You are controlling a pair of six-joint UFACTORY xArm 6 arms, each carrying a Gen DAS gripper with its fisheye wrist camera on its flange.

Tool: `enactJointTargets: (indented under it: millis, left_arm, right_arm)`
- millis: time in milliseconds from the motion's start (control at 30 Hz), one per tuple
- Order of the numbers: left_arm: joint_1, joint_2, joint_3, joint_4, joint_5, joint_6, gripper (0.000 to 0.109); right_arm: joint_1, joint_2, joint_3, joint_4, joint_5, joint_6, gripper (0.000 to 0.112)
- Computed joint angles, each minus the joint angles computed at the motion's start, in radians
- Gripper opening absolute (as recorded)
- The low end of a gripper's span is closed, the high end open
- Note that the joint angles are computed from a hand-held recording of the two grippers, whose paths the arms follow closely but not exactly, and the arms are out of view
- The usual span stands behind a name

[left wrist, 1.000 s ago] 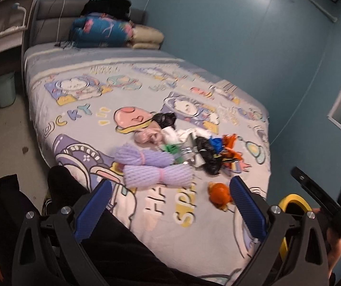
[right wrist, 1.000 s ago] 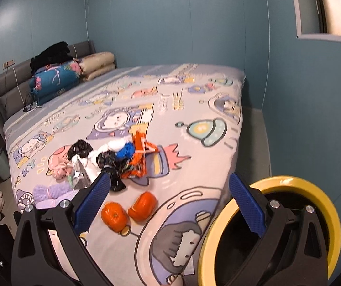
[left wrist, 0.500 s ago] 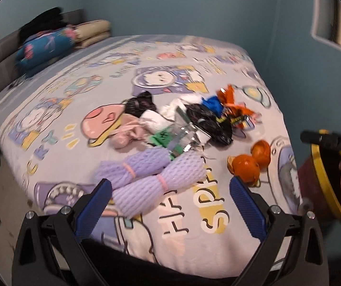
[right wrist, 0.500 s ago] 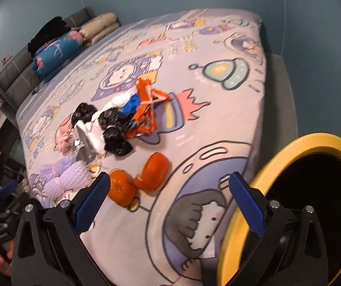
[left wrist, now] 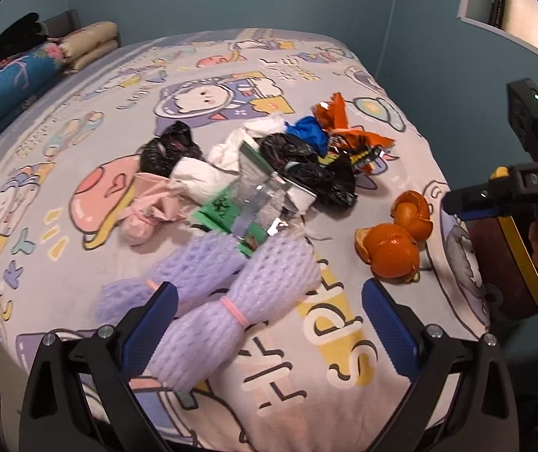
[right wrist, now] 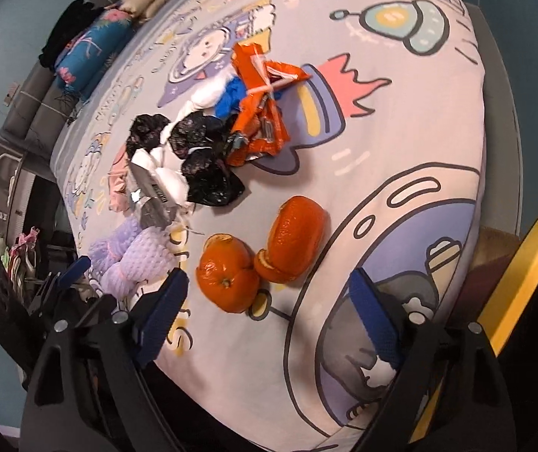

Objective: Collect trash
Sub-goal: 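Grasp the purple mesh net with the left tool while the right tool grasps the orange peel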

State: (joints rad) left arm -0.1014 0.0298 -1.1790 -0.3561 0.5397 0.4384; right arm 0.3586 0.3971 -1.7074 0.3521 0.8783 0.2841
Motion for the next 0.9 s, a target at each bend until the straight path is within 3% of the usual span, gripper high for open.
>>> enactJointTargets:
  millis: [100, 367, 500, 567, 667, 767, 900]
  left_arm:
    - [-0.006, 0.011, -0.008, -0.016, -0.005, 0.026, 0.092]
    - [-0.023, 0.082, -0.069, 0.024, 0.056, 0.000, 0.065]
    - [-0.044, 0.091, -0.053, 0.085, 0.025, -0.030, 0.061]
    - [-0.045, 0.095, -0.055, 0.095, 0.021, -0.051, 0.049]
    - [-0.035, 0.091, -0.060, 0.053, 0.034, -0.053, 0.027]
    - [-0.034, 0.071, -0.045, 0.042, 0.029, -0.043, 0.020]
    - [-0.038, 0.039, -0.011, 0.044, 0.015, -0.033, 0.014]
  right_arm:
    - [0.009, 0.021, -0.034, -0.020, 0.004, -0.004, 0.082]
    - [0.014, 0.151, -0.194, -0.105, 0.081, 0.048, 0.073]
    - [0.013, 0.187, -0.225, -0.099, 0.110, 0.056, 0.069]
    - [0.013, 0.187, -0.217, -0.104, 0.094, 0.063, 0.069]
    - [0.012, 0.184, -0.210, -0.108, 0.091, 0.073, 0.058]
    - [0.019, 0.191, -0.221, -0.147, 0.104, 0.083, 0.042]
    - [0.020, 0.167, -0.182, -0.126, 0.075, 0.064, 0.035]
